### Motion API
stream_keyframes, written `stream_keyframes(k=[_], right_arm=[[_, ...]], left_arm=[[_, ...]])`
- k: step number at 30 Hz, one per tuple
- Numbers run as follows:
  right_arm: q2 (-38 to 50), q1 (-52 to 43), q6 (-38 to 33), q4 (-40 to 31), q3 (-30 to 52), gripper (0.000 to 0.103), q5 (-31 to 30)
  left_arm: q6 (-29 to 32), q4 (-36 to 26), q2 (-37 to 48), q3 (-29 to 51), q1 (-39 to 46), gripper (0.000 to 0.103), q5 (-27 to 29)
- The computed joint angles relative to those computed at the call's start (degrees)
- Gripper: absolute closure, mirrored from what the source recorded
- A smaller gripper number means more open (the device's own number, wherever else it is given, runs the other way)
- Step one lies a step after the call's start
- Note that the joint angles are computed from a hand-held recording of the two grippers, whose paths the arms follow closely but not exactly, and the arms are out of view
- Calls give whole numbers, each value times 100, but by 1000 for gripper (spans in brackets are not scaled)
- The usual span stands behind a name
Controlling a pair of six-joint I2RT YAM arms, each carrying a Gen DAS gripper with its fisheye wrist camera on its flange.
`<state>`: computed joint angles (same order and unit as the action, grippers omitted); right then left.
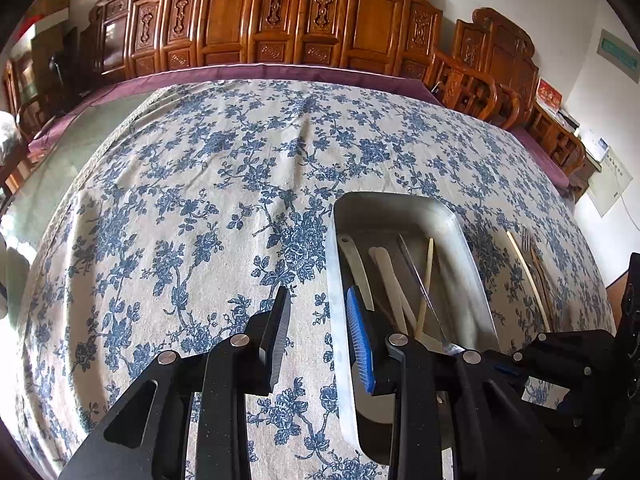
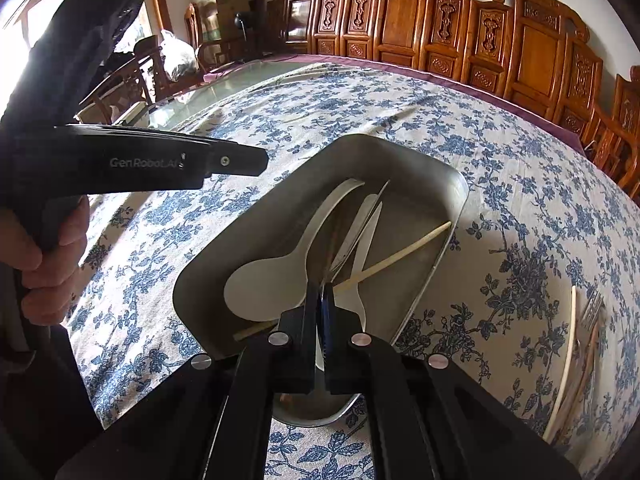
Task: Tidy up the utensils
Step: 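Carry both spoons over the grey tray and open both tools to drop them, then grasp the smiley-face metal spoon with the right tool while the left tool grasps a wooden chopstick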
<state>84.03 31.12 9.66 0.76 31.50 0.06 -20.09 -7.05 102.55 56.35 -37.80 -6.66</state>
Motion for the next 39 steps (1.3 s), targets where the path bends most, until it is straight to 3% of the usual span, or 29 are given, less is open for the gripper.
stream_keyframes(k=[6, 11, 13, 16, 19, 23, 26, 32, 39], right_arm=[[-512, -96, 49, 36, -244, 92, -121], [-1719, -488, -93, -519, -577, 91, -316], [-2318, -795, -274, -880, -716, 88, -421], [-3296, -1696, -854, -1587, -905, 77, -703], [-3667, -3180, -1837, -2125, -958, 76, -1202], [-2954, -4941, -3025, -2020, -846, 73, -1754], [-2190, -5580, -3507, -1652, -756, 70, -1947], [-321, -6074, -3851, -952, -448, 69, -1898], [179, -6209, -4215, -1062, -332, 69, -1980]], left_arm=[[-41, 58, -149, -83, -101, 66, -36], [-129, 70, -282, -152, -246, 62, -63], [-175, 92, -368, -188, -373, 49, -136], [-261, 96, -475, -215, -617, 47, -277], [-438, 40, -526, -168, -874, 33, -320], [-491, -217, -499, 99, -1401, 25, -899], [-603, -331, -409, 287, -1713, 20, -1050], [-846, -545, 83, 751, -2317, 19, -1164], [-1092, -736, 1084, 1603, -2767, 19, -881]])
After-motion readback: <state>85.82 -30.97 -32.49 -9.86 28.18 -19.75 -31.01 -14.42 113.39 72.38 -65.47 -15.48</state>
